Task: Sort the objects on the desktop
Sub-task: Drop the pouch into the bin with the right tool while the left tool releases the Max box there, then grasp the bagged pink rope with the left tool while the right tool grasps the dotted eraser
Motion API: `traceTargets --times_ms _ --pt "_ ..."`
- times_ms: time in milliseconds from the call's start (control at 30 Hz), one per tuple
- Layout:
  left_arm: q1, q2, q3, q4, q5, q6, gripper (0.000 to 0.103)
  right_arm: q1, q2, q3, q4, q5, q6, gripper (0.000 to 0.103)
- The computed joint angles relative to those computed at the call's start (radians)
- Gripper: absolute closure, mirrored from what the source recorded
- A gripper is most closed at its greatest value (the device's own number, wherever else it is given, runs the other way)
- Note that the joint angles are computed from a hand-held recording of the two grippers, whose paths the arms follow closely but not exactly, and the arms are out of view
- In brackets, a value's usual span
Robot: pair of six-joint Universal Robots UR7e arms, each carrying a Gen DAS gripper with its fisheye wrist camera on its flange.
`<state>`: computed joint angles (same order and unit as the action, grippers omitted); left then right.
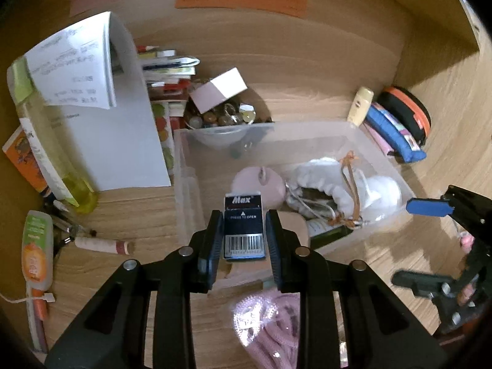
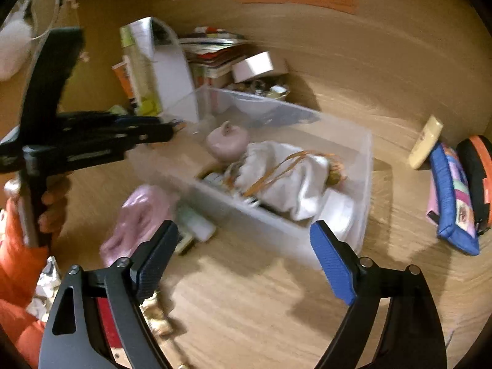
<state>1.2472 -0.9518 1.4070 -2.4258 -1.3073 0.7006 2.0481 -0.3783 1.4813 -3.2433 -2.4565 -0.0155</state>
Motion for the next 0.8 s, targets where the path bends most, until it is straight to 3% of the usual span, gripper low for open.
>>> traceTargets --times_ms 133,300,433,633,800 --pt "-0.006 -0.025 0.043 -0.027 0.003 0.013 0.058 0.0 -0.001 0.025 0.004 0.034 0.022 0.017" --pt "-0.013 -0.074 0.105 -0.07 -0.007 0.04 0.043 0.002 0.009 0.033 0.009 0.026 0.039 0.017" --pt "-0.011 -0.123 0.155 -0.072 -0.021 0.058 0.025 0.002 0.01 0.044 -0.004 0.016 0.05 0.017" --pt "0.0 -0.159 0.222 -0.052 0.018 0.097 0.015 0.001 -0.002 0.081 -0.022 0.005 0.075 0.017" --pt "0.015 -0.157 0.243 0.017 0.047 0.089 0.015 -0.007 -0.011 0.106 -0.027 0.014 0.109 0.017"
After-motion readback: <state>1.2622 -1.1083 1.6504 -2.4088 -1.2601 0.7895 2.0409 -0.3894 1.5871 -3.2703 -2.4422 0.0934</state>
